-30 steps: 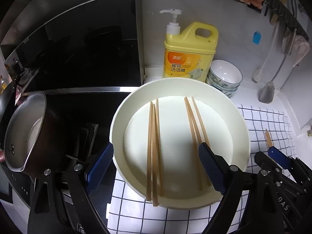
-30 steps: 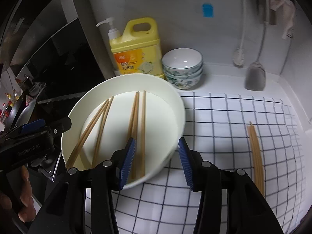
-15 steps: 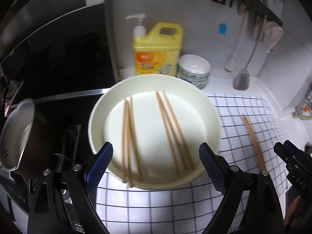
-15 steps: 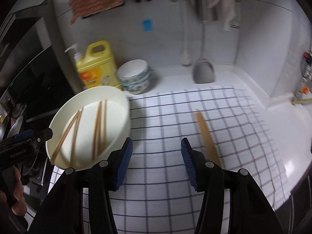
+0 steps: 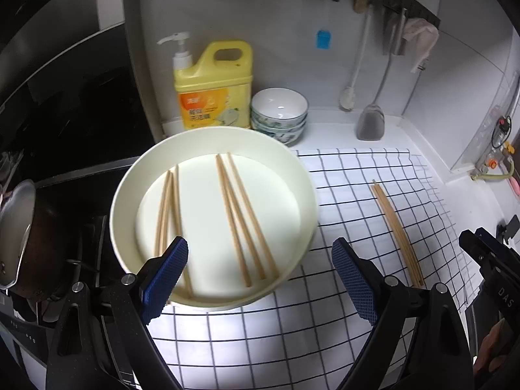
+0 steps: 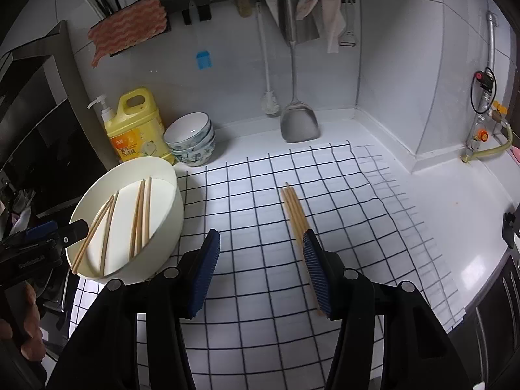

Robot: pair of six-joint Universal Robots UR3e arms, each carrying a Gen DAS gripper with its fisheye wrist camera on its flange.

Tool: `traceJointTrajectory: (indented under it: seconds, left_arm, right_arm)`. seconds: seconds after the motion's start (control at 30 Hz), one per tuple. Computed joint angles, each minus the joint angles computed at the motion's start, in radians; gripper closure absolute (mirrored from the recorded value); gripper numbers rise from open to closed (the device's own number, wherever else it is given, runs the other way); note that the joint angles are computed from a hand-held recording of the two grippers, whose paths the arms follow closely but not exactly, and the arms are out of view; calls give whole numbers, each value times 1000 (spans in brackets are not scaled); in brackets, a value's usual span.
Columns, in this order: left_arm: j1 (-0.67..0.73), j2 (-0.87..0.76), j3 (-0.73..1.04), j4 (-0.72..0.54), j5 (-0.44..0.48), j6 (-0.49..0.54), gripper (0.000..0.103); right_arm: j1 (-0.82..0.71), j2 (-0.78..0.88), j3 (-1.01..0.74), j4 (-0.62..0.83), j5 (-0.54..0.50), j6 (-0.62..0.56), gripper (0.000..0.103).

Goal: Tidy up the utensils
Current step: 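Move both open tools back over the remaining chopsticks on the cloth, then push one chopstick away from the bundle with the right tool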

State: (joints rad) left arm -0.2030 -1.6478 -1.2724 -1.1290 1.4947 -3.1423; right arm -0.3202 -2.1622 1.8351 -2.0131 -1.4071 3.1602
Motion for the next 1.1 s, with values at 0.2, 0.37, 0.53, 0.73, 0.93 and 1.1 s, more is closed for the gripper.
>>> traceJointTrajectory:
  seconds: [0.2,0.37,0.53,0.73,0.93,1.1]
  left_arm:
    - [-89,-49,49,-10,53,-59,14]
    - [-192,-132,153,-45,124,-147,14]
    - [-319,-254,294,-79,238,-307,12]
    - [-432,-418,485,-175,354,-466,12]
    - [-472,-541,559,-154,391,-486,11]
    - [-501,-591,487,-18,400,-445,11]
  right_arm:
    - [-253,-124,20,160,160,-180,51]
    - [-544,-201,6,377,333,-470,50]
    - [-743,-164,29,502,441,-769,50]
    - [-738,2,88,420,452,-903,50]
    - [-667,85,238,199,429,-858,50]
    - [-640,113,325,66,446,-798,50]
